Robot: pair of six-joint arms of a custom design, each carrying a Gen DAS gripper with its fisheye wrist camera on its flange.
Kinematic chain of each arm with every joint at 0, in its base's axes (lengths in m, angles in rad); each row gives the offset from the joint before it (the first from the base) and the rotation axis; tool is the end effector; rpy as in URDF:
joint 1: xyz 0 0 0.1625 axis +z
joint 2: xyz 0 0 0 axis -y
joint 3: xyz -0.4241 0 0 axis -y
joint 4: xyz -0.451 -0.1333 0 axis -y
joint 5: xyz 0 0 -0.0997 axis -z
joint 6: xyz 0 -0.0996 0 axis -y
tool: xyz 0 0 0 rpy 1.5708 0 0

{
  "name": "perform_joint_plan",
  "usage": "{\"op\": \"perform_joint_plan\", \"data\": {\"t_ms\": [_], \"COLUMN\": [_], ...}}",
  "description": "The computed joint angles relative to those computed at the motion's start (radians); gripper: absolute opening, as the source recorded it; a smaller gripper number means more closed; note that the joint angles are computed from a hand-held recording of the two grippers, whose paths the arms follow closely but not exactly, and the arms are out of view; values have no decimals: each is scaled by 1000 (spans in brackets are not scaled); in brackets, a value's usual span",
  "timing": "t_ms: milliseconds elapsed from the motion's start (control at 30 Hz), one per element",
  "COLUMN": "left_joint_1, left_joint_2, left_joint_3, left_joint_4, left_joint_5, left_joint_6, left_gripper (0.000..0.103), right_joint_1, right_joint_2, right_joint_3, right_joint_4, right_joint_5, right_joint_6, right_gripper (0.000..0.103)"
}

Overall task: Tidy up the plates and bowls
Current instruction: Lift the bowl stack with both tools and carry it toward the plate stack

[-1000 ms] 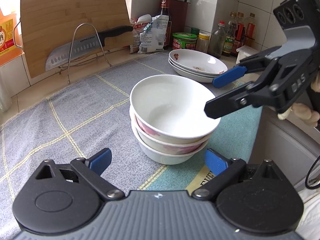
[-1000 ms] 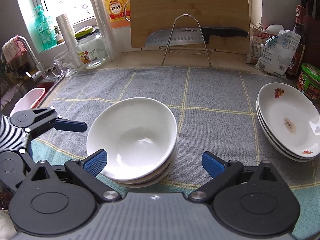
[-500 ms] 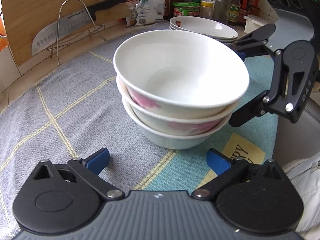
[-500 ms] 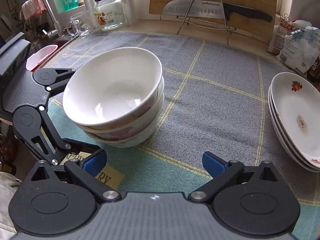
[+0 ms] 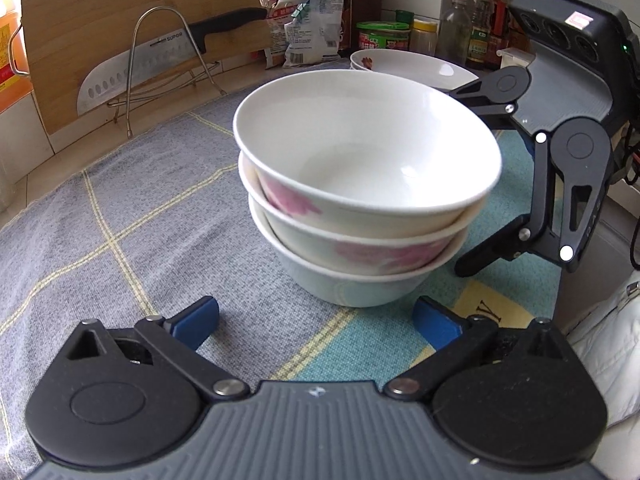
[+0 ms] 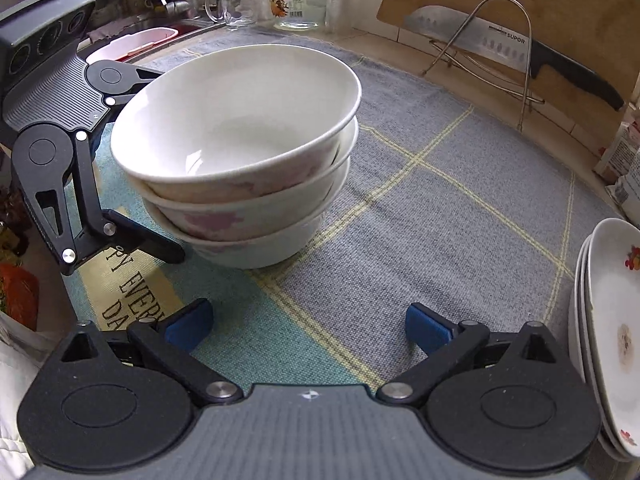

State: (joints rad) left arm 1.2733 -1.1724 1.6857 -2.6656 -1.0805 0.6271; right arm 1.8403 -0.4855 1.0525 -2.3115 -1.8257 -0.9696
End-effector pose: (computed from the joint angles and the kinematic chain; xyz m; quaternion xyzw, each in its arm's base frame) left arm -0.0297 -0.7115 0.3133 0.3522 0.8629 -0.2362 0.2750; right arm 0.3360 -0.8102 0.0405 0.5648 -0.8109 0.0374 0.1485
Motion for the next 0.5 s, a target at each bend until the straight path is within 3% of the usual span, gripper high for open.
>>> {"op": "perform_joint_plan", "data": {"t_ms": [200, 333, 500], "left_joint_1": [10, 27, 44], "left_joint_2": [-6, -10, -1], "left_joint_3": [-29, -57, -99], "left_joint_4": [66, 111, 171], "left_joint_5": [-51, -124, -204], "left_joint_6": [129, 217, 291], "left_gripper": [102, 102, 102], "right_joint_1": [17, 29, 46], "right_joint_2": [21, 34, 52], "right_joint_3": [-42, -55, -85], "right_joint_4": [46, 38, 75], "right_joint_5": [-41, -16, 7], "right_joint_6": [22, -74, -104], "right_gripper": [103, 103, 103]}}
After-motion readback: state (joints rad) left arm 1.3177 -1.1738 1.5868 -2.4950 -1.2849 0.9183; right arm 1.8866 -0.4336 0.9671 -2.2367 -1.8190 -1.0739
